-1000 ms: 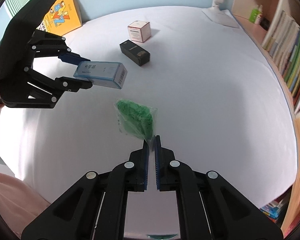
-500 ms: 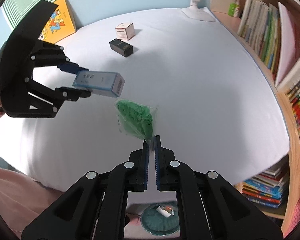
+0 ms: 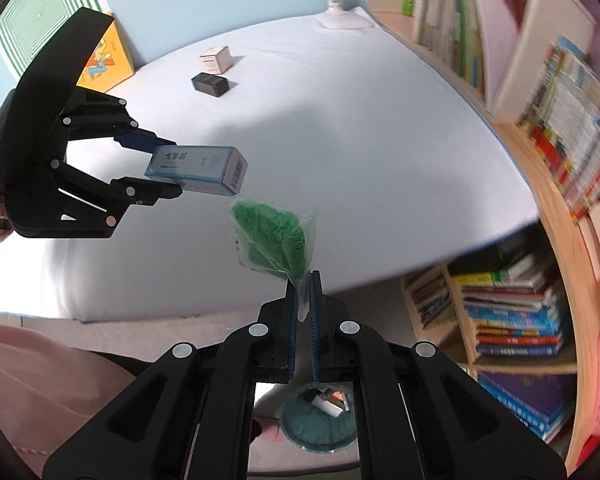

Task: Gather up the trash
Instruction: 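Carry the blue-white box and green bag over the teal bin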

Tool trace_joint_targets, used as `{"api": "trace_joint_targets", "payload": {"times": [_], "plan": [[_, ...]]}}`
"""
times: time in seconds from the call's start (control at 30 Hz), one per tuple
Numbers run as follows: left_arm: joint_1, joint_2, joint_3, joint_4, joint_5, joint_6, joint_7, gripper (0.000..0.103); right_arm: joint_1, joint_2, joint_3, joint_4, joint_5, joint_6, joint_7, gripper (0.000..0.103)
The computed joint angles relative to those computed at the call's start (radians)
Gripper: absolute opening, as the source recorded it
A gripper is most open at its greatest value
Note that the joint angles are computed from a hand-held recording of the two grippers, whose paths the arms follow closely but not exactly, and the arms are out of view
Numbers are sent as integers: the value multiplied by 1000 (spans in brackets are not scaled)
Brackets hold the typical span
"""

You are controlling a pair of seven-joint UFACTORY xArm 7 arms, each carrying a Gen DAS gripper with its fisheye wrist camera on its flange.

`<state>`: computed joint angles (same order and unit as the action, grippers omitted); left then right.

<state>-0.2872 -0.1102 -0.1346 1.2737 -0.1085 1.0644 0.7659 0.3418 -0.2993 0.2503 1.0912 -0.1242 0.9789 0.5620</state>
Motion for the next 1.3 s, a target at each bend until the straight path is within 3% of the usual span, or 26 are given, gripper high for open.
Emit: {"api": "trace_joint_targets", "payload": {"times": [0.33, 0.63, 0.97, 1.3], "plan": [[-84, -98, -52, -102, -35, 7, -3, 38, -1, -281, 34, -215, 45, 77, 122, 6], [-178, -199, -89, -205, -76, 41, 4, 38, 23, -547, 88, -383, 126, 210, 276, 6], [-267, -268, -127, -285, -102, 79, 11, 38, 82, -768, 162, -479, 227, 370, 462, 6], [-340, -294, -163, -333, -108, 107, 7, 38, 143, -876, 226, -520, 316, 461, 622, 6]]}}
